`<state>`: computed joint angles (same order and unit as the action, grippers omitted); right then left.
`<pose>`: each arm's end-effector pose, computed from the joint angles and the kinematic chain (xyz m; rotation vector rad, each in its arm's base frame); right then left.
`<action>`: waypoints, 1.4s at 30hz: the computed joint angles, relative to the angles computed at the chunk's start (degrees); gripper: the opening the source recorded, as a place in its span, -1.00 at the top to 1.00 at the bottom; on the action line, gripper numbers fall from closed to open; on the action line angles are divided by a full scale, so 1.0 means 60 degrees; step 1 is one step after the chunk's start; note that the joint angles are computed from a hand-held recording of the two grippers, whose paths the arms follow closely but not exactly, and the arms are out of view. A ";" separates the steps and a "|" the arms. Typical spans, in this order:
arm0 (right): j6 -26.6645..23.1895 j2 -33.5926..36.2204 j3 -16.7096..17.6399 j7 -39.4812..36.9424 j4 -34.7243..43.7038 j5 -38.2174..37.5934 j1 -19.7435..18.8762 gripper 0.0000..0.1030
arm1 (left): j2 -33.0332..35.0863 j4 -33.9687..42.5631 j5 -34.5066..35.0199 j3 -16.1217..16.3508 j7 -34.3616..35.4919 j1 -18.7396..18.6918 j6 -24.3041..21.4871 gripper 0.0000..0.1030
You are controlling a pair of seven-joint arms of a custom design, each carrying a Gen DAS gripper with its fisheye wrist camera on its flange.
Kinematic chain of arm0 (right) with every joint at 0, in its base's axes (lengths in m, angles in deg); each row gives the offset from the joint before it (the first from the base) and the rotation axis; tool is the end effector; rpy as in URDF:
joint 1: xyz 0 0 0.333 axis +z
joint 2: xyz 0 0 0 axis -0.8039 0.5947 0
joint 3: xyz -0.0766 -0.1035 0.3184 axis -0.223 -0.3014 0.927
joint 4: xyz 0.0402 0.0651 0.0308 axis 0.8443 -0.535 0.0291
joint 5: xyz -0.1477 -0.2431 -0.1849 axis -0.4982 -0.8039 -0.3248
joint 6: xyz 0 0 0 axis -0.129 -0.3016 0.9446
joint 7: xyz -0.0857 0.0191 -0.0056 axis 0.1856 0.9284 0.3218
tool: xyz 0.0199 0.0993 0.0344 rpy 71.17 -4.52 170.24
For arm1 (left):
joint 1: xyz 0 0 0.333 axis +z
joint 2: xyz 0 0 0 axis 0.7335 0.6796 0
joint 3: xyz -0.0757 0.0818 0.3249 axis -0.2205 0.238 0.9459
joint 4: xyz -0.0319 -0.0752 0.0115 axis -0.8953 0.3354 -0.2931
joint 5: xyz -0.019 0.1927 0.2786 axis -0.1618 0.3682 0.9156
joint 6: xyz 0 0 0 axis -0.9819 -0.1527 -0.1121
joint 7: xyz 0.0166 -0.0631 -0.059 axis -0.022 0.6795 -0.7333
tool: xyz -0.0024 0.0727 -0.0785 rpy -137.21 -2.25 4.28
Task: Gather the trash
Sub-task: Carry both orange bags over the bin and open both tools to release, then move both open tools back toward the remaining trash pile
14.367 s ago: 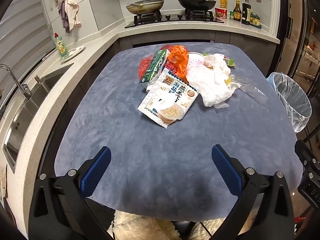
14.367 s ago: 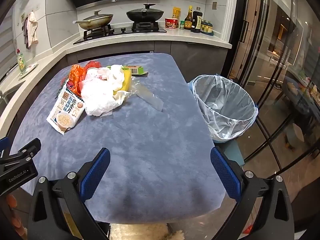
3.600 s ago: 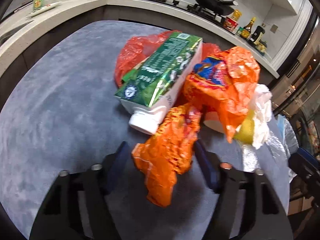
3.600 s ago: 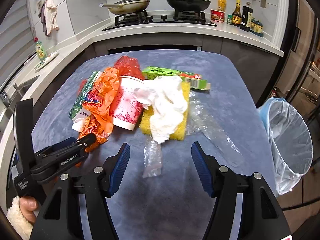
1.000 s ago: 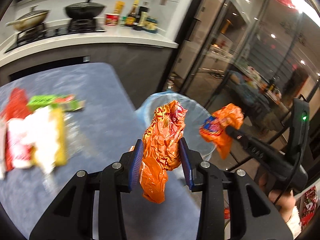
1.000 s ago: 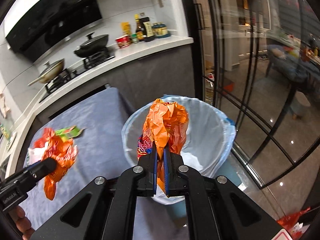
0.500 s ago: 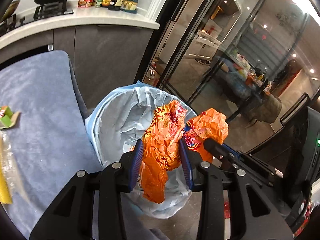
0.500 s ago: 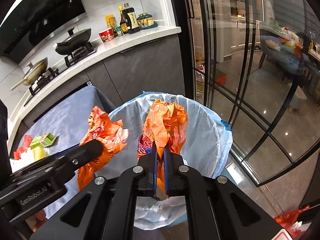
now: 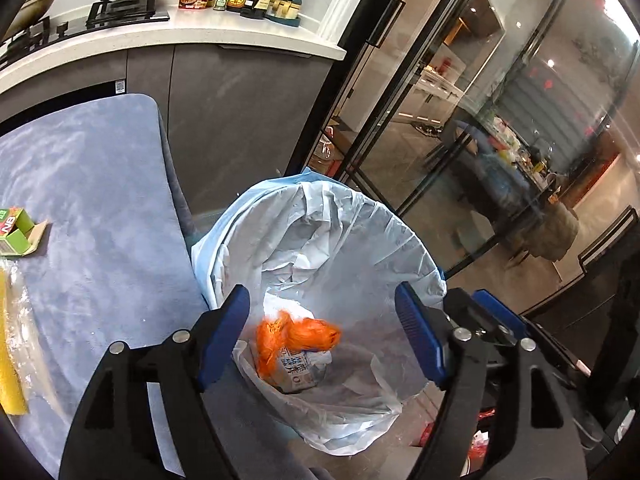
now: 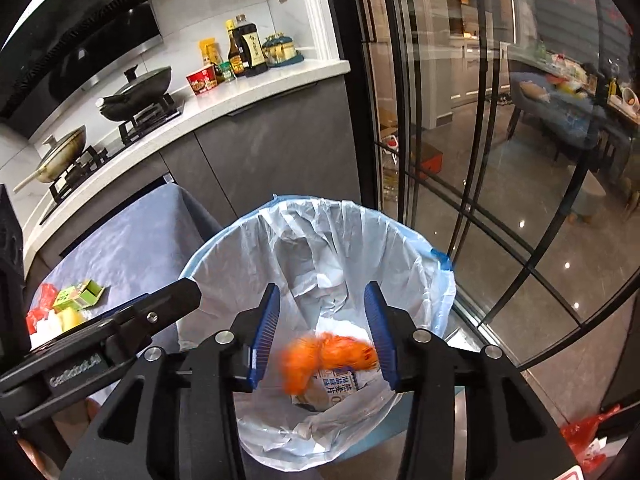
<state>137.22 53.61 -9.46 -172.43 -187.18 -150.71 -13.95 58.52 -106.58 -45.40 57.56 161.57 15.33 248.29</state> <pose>0.5186 0.4106 0.3475 -1.5132 1.9386 -0.6027 0.5721 -0.4045 0.3423 -1.8349 2.1136 -1.1582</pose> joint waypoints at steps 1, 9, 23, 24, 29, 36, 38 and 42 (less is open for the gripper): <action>-0.0061 -0.0052 -0.0017 0.0030 -0.0026 -0.0037 0.0051 0.13 | -0.0055 -0.0062 0.0005 0.0045 -0.0008 -0.0034 0.0030 -0.38; -0.0235 -0.0341 0.0136 0.0227 -0.0063 -0.0414 0.0190 0.08 | -0.0765 -0.1088 -0.0243 0.0582 -0.0090 -0.0451 0.0636 -0.38; -0.0325 0.0084 0.0572 -0.0883 0.1108 -0.0047 0.0719 0.08 | -0.2643 -0.4643 -0.2846 0.4944 0.0395 -0.4241 0.2041 -0.39; -0.0291 0.0176 0.0589 -0.1067 0.1262 0.0071 0.0780 0.08 | -0.2788 -0.4896 -0.3063 0.5021 0.0516 -0.4327 0.2183 -0.39; -0.0268 0.0852 0.0677 -0.2310 0.2325 0.0974 0.1175 0.08 | -0.3368 -0.6268 -0.4987 0.6644 0.1679 -0.5962 0.2451 -0.39; -0.0529 0.2199 0.0955 -0.4452 0.4337 0.2654 0.1724 0.08 | -0.4459 -0.8017 -0.6374 0.6505 0.2397 -0.5654 0.3147 -0.39; -0.0741 0.2668 0.1053 -0.5136 0.5043 0.3165 0.1880 0.08 | -0.4699 -0.8438 -0.6627 0.6348 0.2519 -0.5390 0.3363 -0.39; -0.1286 0.3704 0.1305 -0.6576 0.6658 0.4234 0.2115 0.08 | -0.5032 -0.9229 -0.7261 0.6107 0.2748 -0.4997 0.3849 -0.44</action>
